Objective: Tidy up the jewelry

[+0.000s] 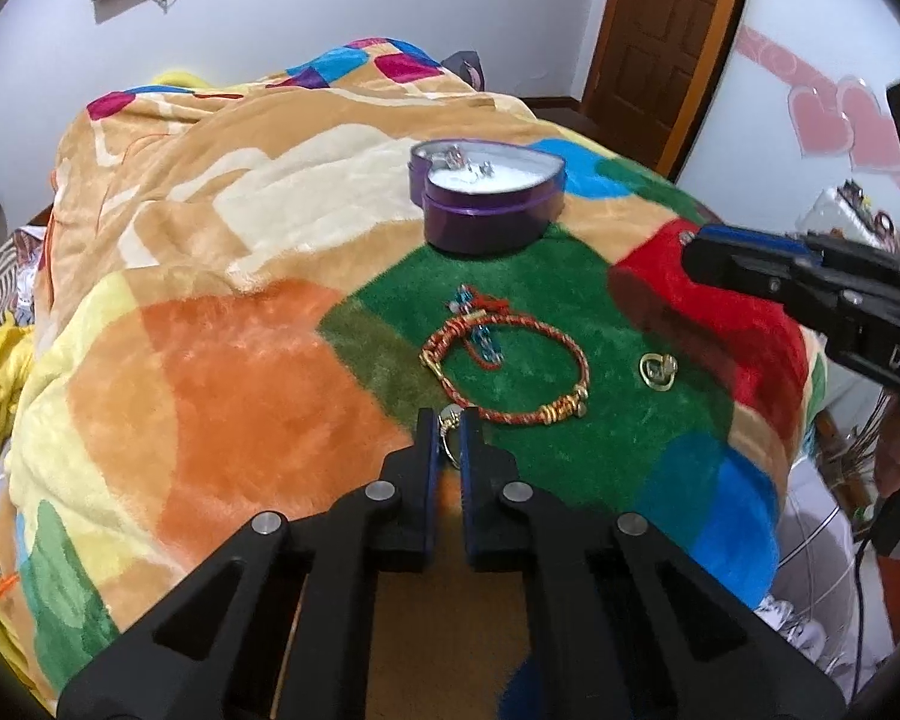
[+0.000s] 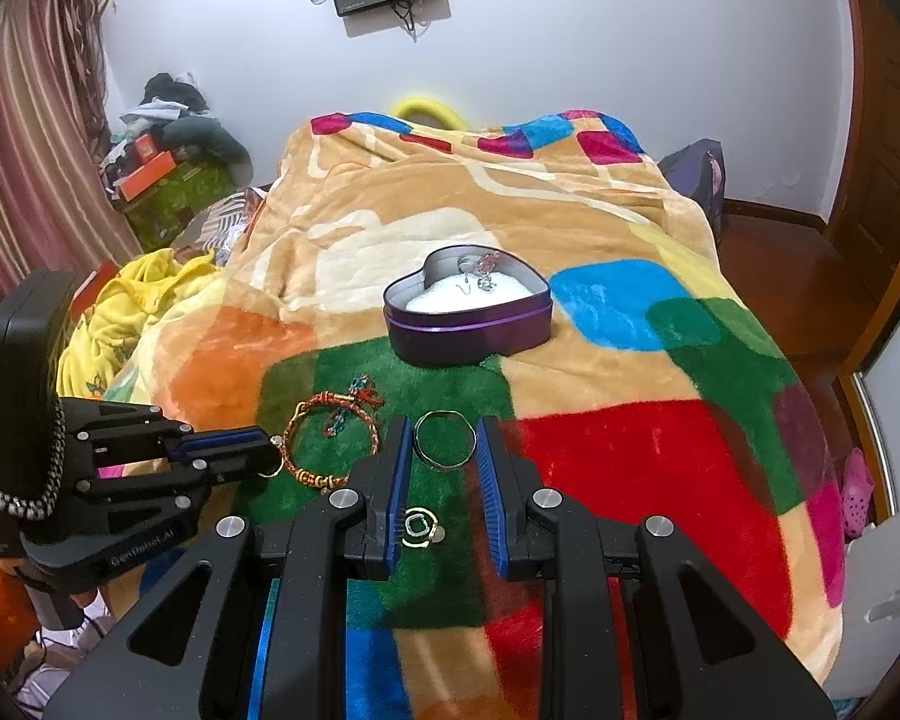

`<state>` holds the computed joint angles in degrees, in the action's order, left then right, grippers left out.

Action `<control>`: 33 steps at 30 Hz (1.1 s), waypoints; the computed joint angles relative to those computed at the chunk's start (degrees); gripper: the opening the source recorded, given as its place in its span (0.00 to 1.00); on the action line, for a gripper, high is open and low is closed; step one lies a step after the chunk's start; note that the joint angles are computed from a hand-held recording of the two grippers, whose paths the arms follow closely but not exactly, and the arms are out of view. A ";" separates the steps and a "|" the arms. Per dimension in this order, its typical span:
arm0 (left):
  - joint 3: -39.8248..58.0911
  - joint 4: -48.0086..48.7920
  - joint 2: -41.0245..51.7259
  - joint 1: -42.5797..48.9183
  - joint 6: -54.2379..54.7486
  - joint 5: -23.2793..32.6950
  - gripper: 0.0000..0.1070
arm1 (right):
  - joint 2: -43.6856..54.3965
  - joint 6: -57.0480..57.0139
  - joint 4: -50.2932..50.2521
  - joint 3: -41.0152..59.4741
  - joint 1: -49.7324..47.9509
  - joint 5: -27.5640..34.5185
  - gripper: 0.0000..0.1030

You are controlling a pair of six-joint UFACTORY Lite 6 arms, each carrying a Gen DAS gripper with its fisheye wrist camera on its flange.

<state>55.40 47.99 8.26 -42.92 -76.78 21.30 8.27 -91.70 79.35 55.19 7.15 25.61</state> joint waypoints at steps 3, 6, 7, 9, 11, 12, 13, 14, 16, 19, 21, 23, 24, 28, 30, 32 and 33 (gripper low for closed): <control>-0.02 0.97 -0.92 0.54 -0.54 0.45 0.03 | 0.07 0.32 -0.29 0.88 -0.15 0.05 0.19; 0.06 0.61 -1.58 0.98 0.21 0.47 0.02 | 0.39 0.55 -0.40 1.75 -0.31 0.11 0.19; 0.07 -0.03 -1.69 1.08 1.00 0.24 0.03 | 0.64 0.77 -0.51 2.12 -0.23 0.09 0.19; -0.18 -2.35 -1.87 1.28 3.43 -0.95 0.03 | 1.18 0.62 -0.34 2.52 -0.35 0.24 0.19; -0.25 -6.45 -1.51 1.26 7.61 -1.97 0.08 | 1.60 0.91 -0.53 2.71 -0.37 0.57 0.19; -0.25 -7.09 -1.30 1.01 8.14 -2.06 0.12 | 1.71 0.95 -0.64 2.69 -0.44 0.71 0.19; -0.28 -7.44 -0.92 0.63 8.38 -2.07 0.18 | 2.04 1.12 -0.76 2.82 -0.25 0.60 0.19; -0.26 -7.36 -0.54 0.26 8.22 -2.01 0.20 | 2.07 1.30 -1.03 2.79 -0.28 0.67 0.19; -0.16 -5.57 0.37 -0.48 6.31 -1.73 0.21 | 2.39 1.54 -1.37 2.82 -0.05 0.54 0.19; 0.05 -3.45 1.22 -1.03 3.67 -1.59 0.21 | 2.49 1.50 -1.58 2.67 0.06 0.51 0.19; 0.35 -2.15 1.87 -1.21 2.53 -1.56 0.21 | 2.46 1.72 -1.96 2.68 0.00 0.54 0.19; 0.62 -0.84 2.30 -1.38 1.33 -1.34 0.19 | 2.54 1.77 -2.04 2.85 -0.06 0.57 0.19; 0.74 -0.62 2.38 -1.29 1.12 -1.20 0.15 | 2.55 1.68 -1.90 2.86 -0.02 0.50 0.19; -0.12 -2.34 1.70 0.81 2.00 -3.01 0.05 | 2.76 1.84 -2.04 3.35 -0.13 0.53 0.19; -0.49 -2.12 1.43 1.41 1.71 -3.18 0.02 | 2.95 2.01 -2.23 3.62 -0.15 0.56 0.19; -0.64 -1.62 1.33 1.79 1.32 -3.44 0.02 | 3.23 2.30 -2.48 3.94 -0.13 0.51 0.19; -0.66 -1.34 1.16 1.83 1.03 -3.50 0.01 | 3.54 2.55 -2.75 4.31 -0.17 0.58 0.19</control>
<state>54.73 46.65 9.43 -41.10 -75.75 17.80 11.81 -89.14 76.59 59.50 6.98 26.19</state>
